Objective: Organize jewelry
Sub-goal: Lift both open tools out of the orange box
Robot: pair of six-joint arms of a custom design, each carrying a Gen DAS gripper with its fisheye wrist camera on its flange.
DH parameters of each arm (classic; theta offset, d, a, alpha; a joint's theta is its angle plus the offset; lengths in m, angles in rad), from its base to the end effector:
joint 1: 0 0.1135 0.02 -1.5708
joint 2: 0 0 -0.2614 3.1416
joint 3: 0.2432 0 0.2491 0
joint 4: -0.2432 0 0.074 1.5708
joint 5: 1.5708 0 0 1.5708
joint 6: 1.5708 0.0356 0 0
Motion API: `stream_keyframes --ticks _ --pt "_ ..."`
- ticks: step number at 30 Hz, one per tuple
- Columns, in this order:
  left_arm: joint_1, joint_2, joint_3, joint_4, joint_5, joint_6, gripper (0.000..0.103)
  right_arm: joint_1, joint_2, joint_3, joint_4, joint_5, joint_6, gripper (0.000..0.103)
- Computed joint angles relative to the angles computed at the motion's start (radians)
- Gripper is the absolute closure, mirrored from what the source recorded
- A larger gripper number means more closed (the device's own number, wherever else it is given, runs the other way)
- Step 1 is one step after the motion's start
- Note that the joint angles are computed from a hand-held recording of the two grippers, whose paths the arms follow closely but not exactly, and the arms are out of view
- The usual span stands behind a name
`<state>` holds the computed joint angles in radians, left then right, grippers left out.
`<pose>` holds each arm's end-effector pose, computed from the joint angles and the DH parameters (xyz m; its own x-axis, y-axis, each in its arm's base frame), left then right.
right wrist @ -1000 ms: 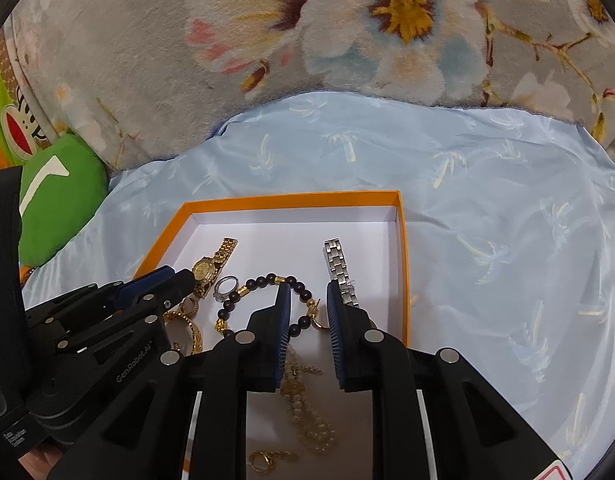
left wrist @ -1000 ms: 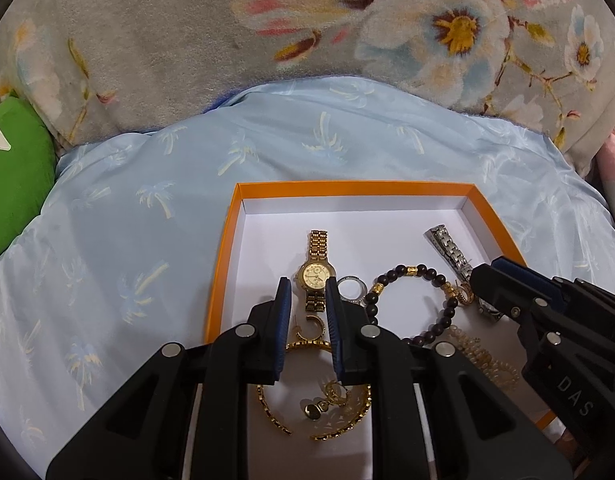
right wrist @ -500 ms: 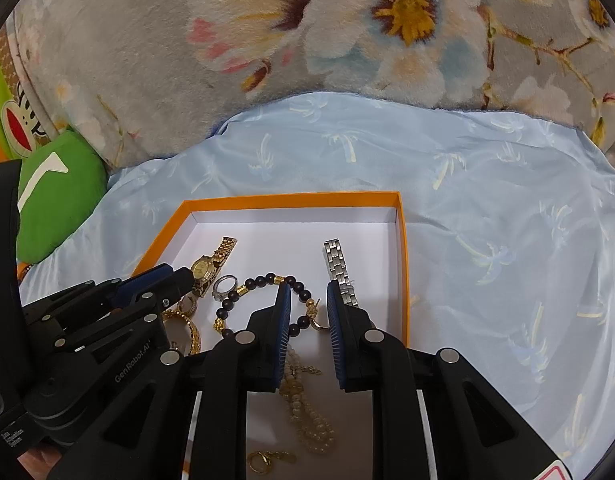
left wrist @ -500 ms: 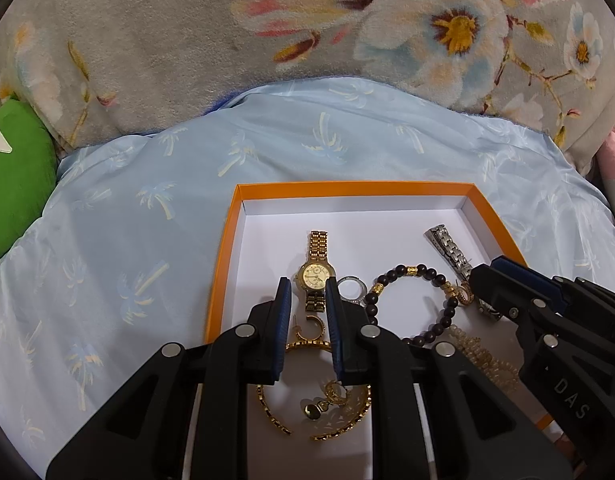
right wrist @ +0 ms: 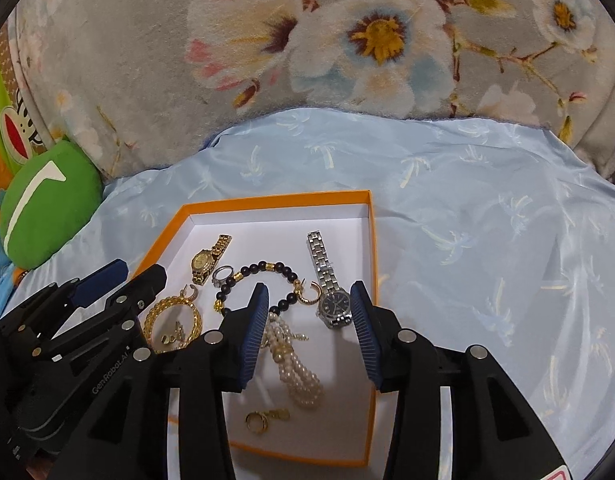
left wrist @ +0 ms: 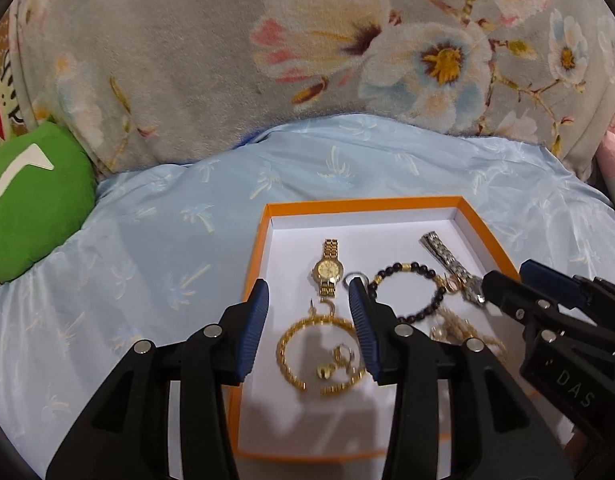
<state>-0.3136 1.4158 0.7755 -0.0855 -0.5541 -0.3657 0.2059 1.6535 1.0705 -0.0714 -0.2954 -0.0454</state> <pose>0.2791 -0.0708 0.2062 -0.5495 -0.1415 -0.8234 -0.3304 0.9420 0.0587 0.3524 0.0842 0.2252 -0.5761 -0.1647 -0.8006 -0.4483 0.8827 0.1410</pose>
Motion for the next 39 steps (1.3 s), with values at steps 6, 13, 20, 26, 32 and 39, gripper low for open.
stream_keyframes --ticks 6,13,20,26,32,39 --pt "-0.115 -0.122 -0.076 -0.112 -0.075 -0.127 0.062 -0.03 -0.181 -0.188 0.024 -0.002 -0.007 0.051" --pt "-0.251 -0.221 -0.126 -0.269 -0.157 -0.306 0.054 -0.024 -0.342 -0.354 0.004 0.035 -0.045 0.042" --pt "-0.323 -0.256 -0.133 -0.393 -0.222 -0.452 0.04 -0.018 -0.425 -0.421 -0.008 0.068 -0.031 0.031" --pt "-0.3 -0.239 -0.126 -0.403 -0.193 -0.459 0.04 -0.008 -0.392 -0.404 -0.027 0.088 -0.035 0.03" --pt "-0.29 -0.217 -0.115 -0.422 -0.186 -0.475 0.035 -0.001 -0.375 -0.399 -0.027 0.109 -0.03 0.028" --pt "-0.285 -0.202 -0.105 -0.439 -0.187 -0.488 0.032 0.002 -0.374 -0.399 -0.026 0.116 -0.029 0.027"
